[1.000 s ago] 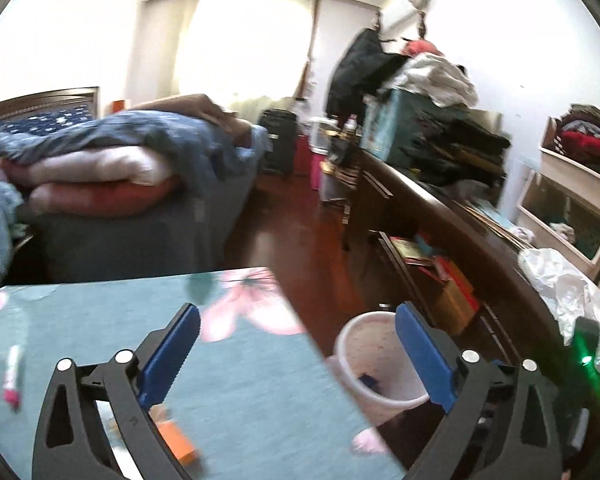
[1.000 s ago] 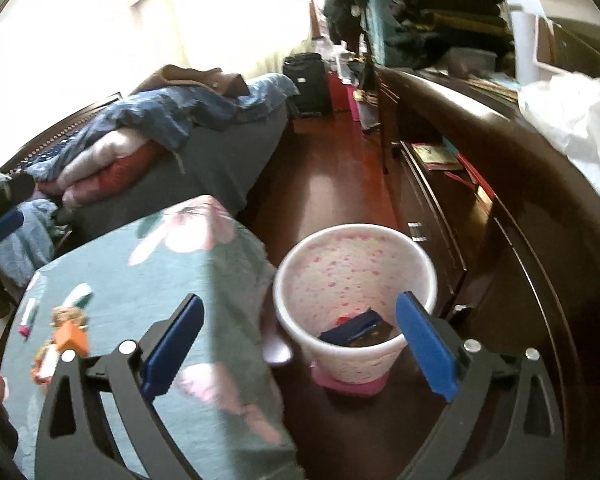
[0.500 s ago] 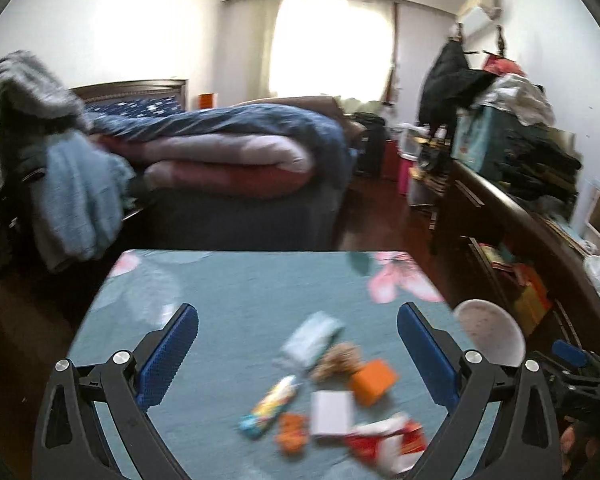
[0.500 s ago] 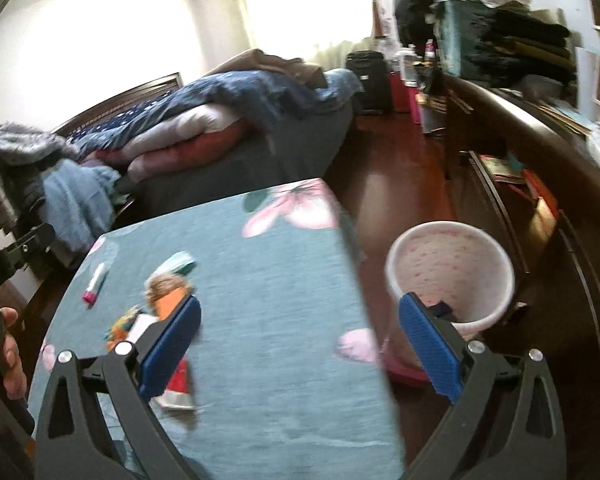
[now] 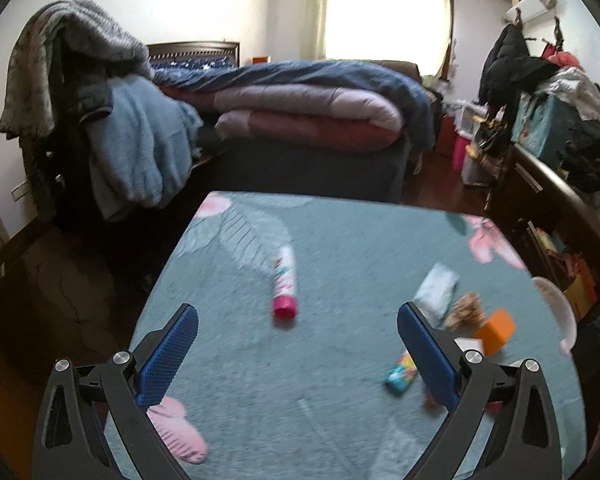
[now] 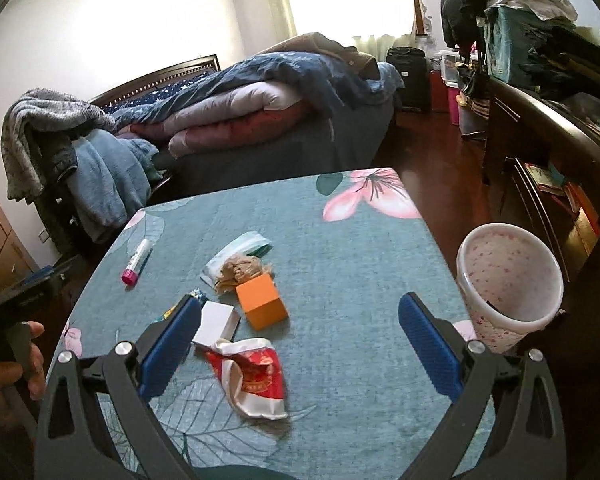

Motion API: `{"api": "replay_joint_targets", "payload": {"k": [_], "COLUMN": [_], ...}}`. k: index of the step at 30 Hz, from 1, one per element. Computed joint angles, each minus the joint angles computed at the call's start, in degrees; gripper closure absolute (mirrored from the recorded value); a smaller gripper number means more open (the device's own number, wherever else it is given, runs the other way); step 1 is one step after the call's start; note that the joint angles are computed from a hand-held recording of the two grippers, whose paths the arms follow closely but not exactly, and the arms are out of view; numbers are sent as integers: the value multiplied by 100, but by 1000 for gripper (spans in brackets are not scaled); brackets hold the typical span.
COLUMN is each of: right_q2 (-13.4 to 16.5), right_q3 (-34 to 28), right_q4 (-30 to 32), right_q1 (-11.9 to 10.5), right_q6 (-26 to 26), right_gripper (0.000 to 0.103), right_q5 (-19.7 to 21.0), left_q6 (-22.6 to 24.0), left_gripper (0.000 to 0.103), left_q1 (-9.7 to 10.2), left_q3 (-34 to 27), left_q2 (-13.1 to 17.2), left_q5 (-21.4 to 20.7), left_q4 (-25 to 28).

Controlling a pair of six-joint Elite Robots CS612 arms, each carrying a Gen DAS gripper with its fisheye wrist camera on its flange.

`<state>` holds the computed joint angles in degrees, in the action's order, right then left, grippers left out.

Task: Collect trash
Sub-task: 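Move both tools back over the table, then grasp the pink glue stick with the left gripper while the right grasps the tan crumpled paper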

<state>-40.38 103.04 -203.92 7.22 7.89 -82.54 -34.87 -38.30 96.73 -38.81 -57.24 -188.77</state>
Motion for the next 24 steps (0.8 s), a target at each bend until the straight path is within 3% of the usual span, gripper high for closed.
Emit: {"api": "replay_joint_targets", "payload": {"k": [11,14,17,21,24], "right_q2": [132,172,234,341,433], "right_q3": [-233,-316,-470,-793,-1058], "right_q4": [333,373,491,851,1134], "right_q1": [137,166,196,254,319], "right_q6": [-186,-214,-263,-337,-374], "right_gripper": [4,4,4,4,4], "right_q5": [8,-8,-76,-102,-107], "left_q6": [69,-117,-323,-566,-494], "left_gripper": [4,7,15,36,39], "left_q1": [271,385,493,599,573], "left_q3": [-491,-865,-1111,-1362,-1411], "left_q2": [360,527,641,761,791], "left_q5": [-427,-430,-649,-903,-764], "left_q4": [327,756,1135,1649,1680]}}
